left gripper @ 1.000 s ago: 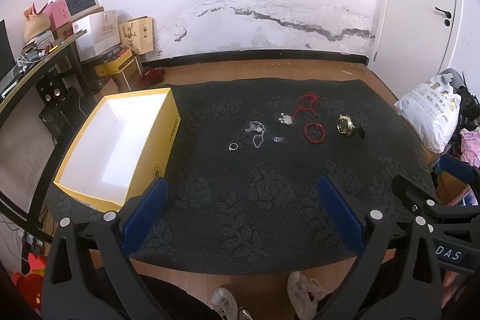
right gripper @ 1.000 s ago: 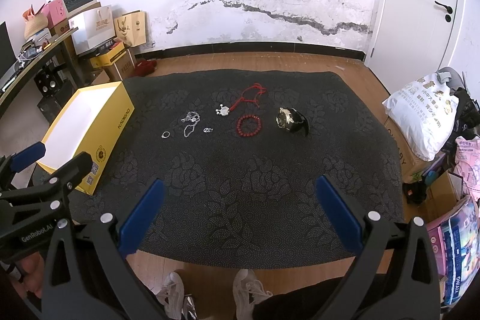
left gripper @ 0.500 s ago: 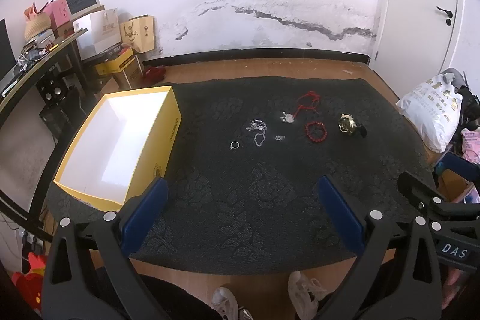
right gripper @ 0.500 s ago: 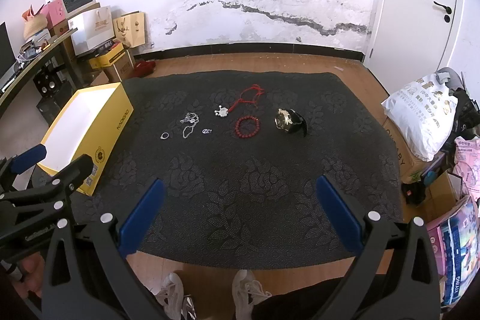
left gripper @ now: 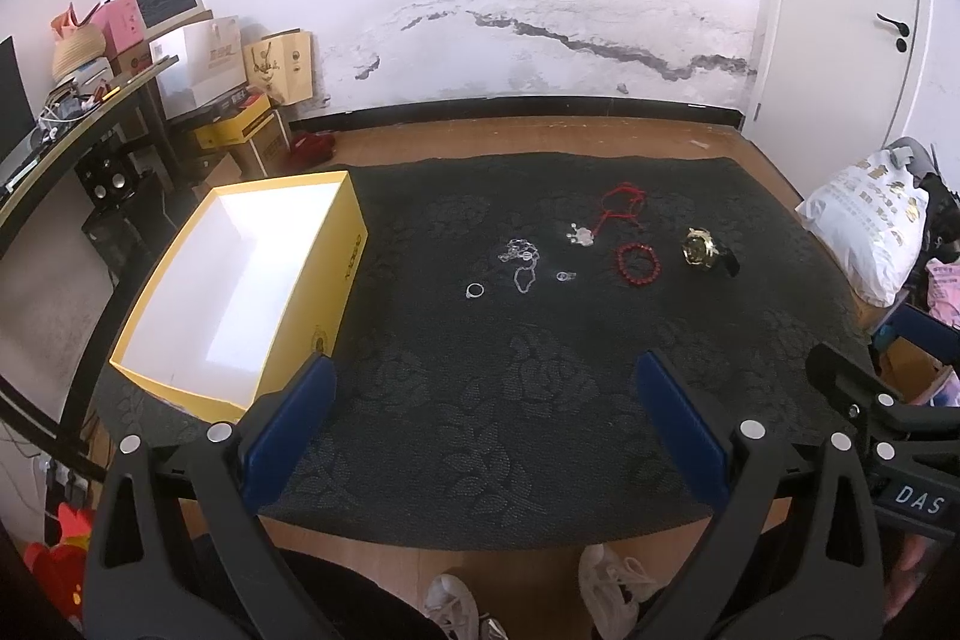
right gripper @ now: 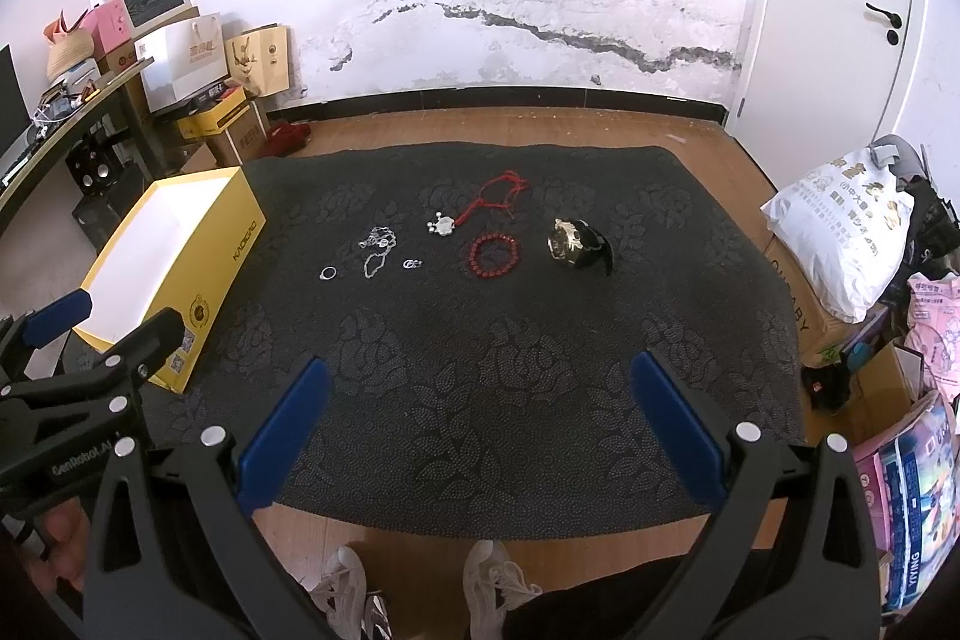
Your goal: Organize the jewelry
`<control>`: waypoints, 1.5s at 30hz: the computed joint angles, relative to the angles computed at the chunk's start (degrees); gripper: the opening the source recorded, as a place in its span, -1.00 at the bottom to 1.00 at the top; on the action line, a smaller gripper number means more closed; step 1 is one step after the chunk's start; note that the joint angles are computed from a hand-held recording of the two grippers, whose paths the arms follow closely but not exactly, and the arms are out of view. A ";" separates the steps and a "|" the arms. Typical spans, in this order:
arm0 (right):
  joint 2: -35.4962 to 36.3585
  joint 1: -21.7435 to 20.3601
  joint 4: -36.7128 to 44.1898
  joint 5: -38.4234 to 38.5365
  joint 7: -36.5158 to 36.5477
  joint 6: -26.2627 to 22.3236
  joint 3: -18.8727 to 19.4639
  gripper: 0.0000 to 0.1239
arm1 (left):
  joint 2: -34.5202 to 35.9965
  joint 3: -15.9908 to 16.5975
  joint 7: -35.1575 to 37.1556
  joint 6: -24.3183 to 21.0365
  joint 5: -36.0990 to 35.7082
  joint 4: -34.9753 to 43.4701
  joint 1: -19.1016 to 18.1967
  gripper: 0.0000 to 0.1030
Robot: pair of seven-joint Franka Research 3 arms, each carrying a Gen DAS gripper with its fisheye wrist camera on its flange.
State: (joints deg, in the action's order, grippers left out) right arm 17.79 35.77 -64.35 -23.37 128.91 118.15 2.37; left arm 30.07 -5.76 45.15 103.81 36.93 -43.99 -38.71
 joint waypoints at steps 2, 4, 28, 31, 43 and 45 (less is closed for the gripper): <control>-0.07 -0.08 -0.08 0.08 0.02 0.11 -0.02 0.57 | -0.12 0.00 0.00 0.03 0.07 -0.22 0.02 0.90; 0.15 -0.03 0.28 0.06 -0.06 -0.17 -0.01 0.57 | -0.36 -0.07 0.04 0.26 -0.01 -0.60 0.15 0.90; 0.03 -0.10 0.14 0.30 -0.13 -0.06 -0.02 0.57 | 0.12 -0.01 0.07 -0.02 0.04 0.09 0.06 0.90; -0.08 -0.08 0.02 0.28 -0.03 -0.06 -0.02 0.57 | -0.10 0.01 0.09 0.07 0.00 -0.31 0.12 0.90; -0.12 -0.11 -0.12 0.30 -0.05 0.13 0.03 0.57 | -0.84 -0.20 -0.20 0.84 0.05 -1.78 0.48 0.90; -0.03 -0.06 0.02 0.24 -0.04 0.01 0.03 0.57 | -0.58 -0.24 -0.10 0.58 0.11 -1.31 0.43 0.90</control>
State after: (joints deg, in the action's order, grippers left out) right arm 17.76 35.71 -64.32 -23.13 128.88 118.16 2.40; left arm 29.50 -5.99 45.05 104.39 37.04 -45.29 -38.28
